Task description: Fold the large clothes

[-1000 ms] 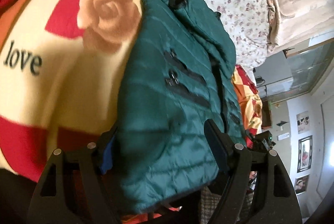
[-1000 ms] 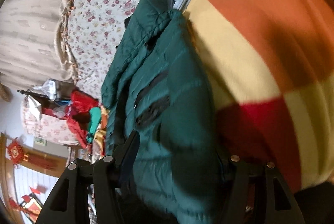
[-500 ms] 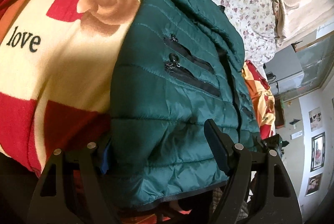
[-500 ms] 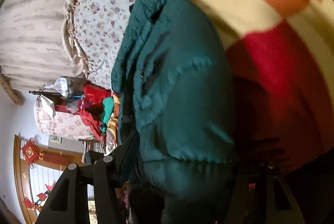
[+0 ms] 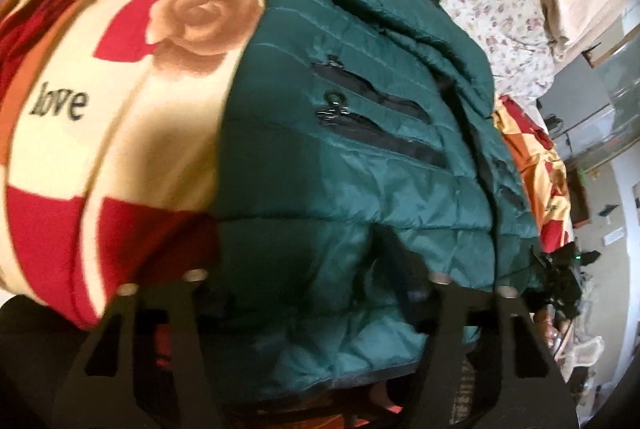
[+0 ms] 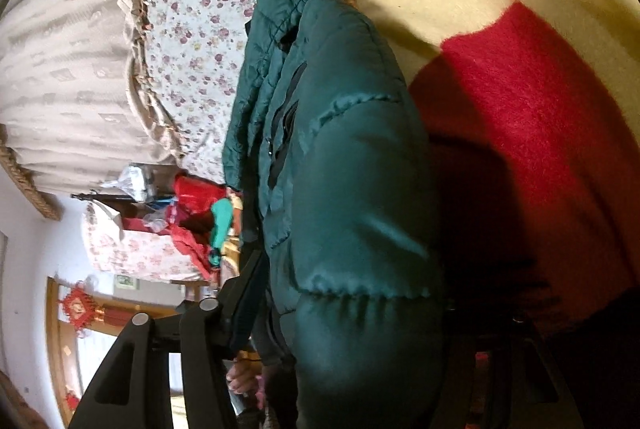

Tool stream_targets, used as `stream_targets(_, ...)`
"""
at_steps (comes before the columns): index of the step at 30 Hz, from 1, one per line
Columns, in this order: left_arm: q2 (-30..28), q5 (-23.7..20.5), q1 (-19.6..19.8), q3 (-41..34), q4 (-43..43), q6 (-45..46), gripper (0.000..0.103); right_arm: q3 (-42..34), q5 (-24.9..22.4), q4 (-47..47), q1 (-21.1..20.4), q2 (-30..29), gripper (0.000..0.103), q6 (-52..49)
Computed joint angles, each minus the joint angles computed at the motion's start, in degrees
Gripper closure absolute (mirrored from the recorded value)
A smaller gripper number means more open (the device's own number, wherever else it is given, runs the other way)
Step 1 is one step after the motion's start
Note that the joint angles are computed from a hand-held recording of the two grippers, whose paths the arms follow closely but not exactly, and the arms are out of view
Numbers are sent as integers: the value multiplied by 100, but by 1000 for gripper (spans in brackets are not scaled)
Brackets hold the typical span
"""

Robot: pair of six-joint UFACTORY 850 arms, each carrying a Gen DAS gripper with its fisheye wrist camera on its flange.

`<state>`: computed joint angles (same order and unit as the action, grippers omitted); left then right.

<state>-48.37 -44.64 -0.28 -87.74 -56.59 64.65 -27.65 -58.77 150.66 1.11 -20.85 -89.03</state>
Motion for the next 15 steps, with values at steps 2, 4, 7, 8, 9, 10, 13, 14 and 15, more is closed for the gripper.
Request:
stream_targets(2, -47, -253, 89, -46, -70, -67, 53, -25, 357, -32, 74, 173, 47, -63)
stream_targets(4, -83, -412, 149, -58, -167, -105, 53, -59, 555, -60, 158, 291, 47, -108)
stream_targets(7, -101, -497, 187, -36, -271, -81, 53, -115, 671, -149, 243, 319, 47, -122)
stream_targets(8, -114, -530, 201, -38, -311, -73, 53, -161, 669, -240, 266, 278, 47, -77)
stream_targets(9, -120, -550, 213, -32, -367, -72, 53, -196, 670, -285, 275, 225, 47, -53)
stream_targets(10, -131, -582, 227, -29, -420, -87, 52, -240, 657, -344, 293, 154, 47, -7)
stream_targets(13, -168, -703, 268, -19, -632, -126, 49, -475, 689, -571, 370, -85, 48, 181)
stream_targets(14, -170, -721, 276, -4, -694, -119, 49, -518, 758, -613, 385, -93, 48, 181)
stream_targets(15, -161, -737, 288, 38, -795, -83, 48, -593, 921, -648, 415, -84, 48, 158)
